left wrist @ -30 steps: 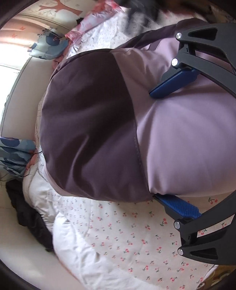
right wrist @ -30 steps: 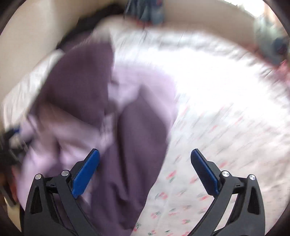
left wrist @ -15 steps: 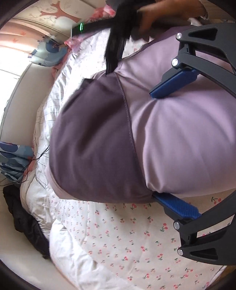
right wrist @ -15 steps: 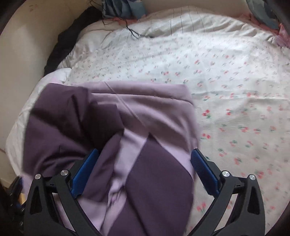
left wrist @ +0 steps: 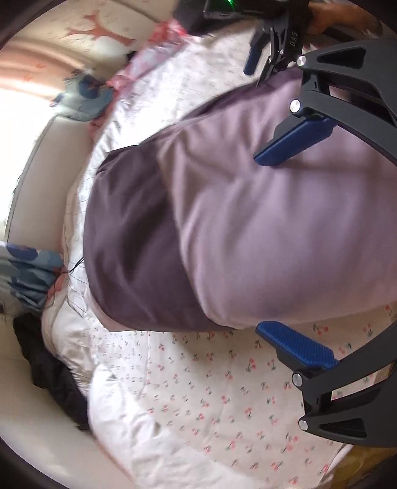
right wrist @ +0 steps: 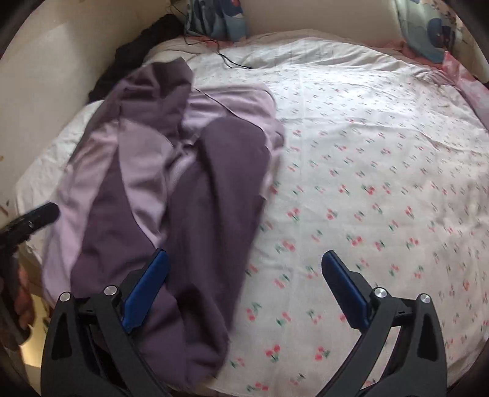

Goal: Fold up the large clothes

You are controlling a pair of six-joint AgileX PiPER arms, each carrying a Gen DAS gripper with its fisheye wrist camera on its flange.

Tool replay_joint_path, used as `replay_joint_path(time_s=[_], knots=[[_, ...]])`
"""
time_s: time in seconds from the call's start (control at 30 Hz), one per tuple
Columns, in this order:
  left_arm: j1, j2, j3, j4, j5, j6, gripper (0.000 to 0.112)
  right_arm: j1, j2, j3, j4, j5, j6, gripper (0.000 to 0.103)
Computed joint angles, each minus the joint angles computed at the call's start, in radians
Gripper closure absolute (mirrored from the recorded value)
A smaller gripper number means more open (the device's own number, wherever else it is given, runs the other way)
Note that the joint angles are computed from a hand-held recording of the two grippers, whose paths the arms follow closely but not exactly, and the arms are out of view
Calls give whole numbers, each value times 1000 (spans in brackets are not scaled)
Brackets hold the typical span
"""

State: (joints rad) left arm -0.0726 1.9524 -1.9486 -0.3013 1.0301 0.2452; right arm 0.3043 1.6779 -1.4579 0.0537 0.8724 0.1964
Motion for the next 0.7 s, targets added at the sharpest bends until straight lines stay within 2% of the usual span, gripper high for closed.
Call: replay_joint_path(time_s=[0.07, 0.1, 0.13, 0.23, 0.27, 0.37, 0.4, 0.47, 0.53, 0.63, 0.7], knots=[[-29, 10, 26, 42, -9, -2, 15, 26, 55, 14, -27, 24, -33, 6], [-49, -6, 62, 80, -49, -3, 15, 9, 57, 33, 11, 18, -63, 6], [-54, -11, 67, 91, -54, -13, 15, -12, 54, 30, 49, 32, -90, 6], [-27, 8, 28, 50, -6, -32, 15, -32, 32, -15, 57, 85, -95, 6], [-22, 11, 28, 47, -5, -29, 15, -33, 7, -15, 50, 75, -72, 6], [-11, 10, 42, 31, -19, -23, 15, -20, -96, 62, 43, -29, -23, 6], [-12, 3, 57, 31, -32, -24, 15, -13, -101, 75, 47, -38, -27, 6], [-20, -3, 61, 41, -31, -23, 15, 5, -26, 40, 52, 14, -64, 6], [-22, -8, 39, 41, 4, 6, 15, -47, -22, 40, 151, 48, -128, 6], [47, -20, -1, -60, 30, 72, 15, -150, -49, 40, 283, 43, -181, 6], [119, 43, -122, -155, 108, 53, 15, -223, -25, -23, 399, 83, -250, 6]])
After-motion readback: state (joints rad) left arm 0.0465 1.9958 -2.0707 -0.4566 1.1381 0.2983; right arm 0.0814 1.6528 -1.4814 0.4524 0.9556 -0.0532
